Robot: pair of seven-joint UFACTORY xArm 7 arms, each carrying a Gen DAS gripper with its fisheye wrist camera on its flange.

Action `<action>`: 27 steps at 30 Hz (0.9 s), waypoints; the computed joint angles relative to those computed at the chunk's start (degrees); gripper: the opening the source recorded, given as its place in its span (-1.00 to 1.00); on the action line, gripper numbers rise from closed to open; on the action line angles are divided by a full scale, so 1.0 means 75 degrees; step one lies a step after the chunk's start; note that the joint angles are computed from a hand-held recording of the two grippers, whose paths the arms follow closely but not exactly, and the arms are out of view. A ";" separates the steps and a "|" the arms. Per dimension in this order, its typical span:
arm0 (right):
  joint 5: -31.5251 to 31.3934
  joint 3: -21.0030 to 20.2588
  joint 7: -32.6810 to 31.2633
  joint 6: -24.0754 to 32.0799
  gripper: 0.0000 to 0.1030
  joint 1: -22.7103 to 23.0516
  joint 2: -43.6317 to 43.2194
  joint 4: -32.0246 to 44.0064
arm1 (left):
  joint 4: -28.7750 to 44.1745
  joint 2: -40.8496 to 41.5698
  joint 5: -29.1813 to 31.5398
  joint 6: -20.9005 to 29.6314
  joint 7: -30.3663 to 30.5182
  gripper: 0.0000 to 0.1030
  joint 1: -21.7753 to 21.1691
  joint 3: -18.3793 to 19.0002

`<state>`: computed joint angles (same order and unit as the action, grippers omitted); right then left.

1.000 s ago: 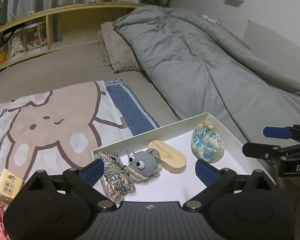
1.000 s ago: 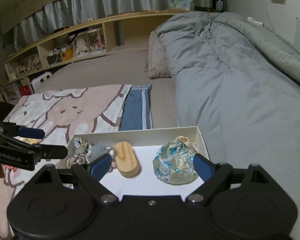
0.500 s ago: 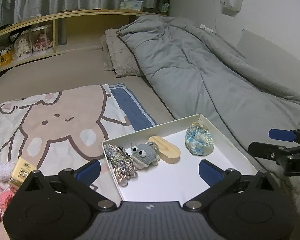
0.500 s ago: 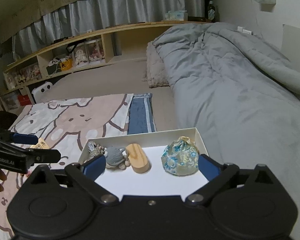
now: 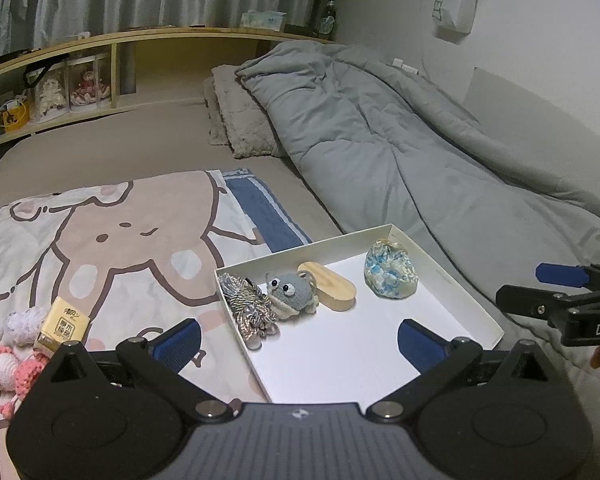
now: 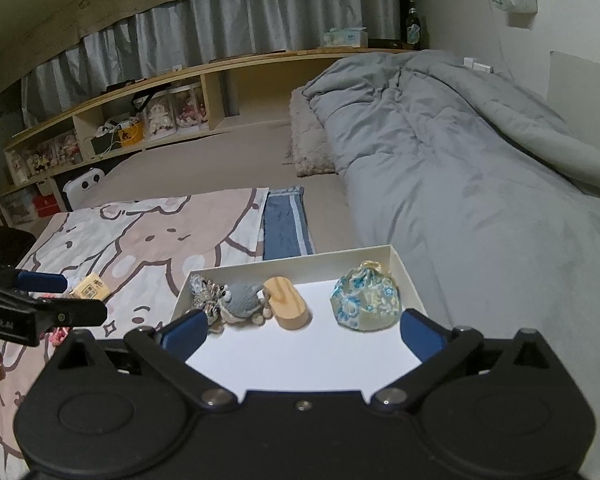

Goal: Organize objects
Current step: 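Withdraw both tools from the tray toward the remaining toys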

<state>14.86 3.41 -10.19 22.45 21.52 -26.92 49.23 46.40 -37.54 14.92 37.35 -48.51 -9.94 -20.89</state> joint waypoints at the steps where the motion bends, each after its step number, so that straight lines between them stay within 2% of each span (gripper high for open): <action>1: -0.0057 0.0066 0.0078 0.0014 1.00 -0.0050 -0.0020 -0.0011 | -0.0049 -0.0076 -0.0014 0.0000 0.0005 1.00 -0.0023 0.0031; 9: -0.0396 0.0393 0.0623 -0.0011 1.00 -0.0122 0.0055 -0.0017 | -0.0550 -0.0859 -0.0153 0.0292 0.0047 1.00 0.0053 0.0241; 27: -0.0066 0.0737 0.0818 -0.0818 1.00 0.0881 0.1228 0.0686 | -0.1667 -0.3097 -0.0385 0.1446 0.0717 1.00 0.0774 0.0853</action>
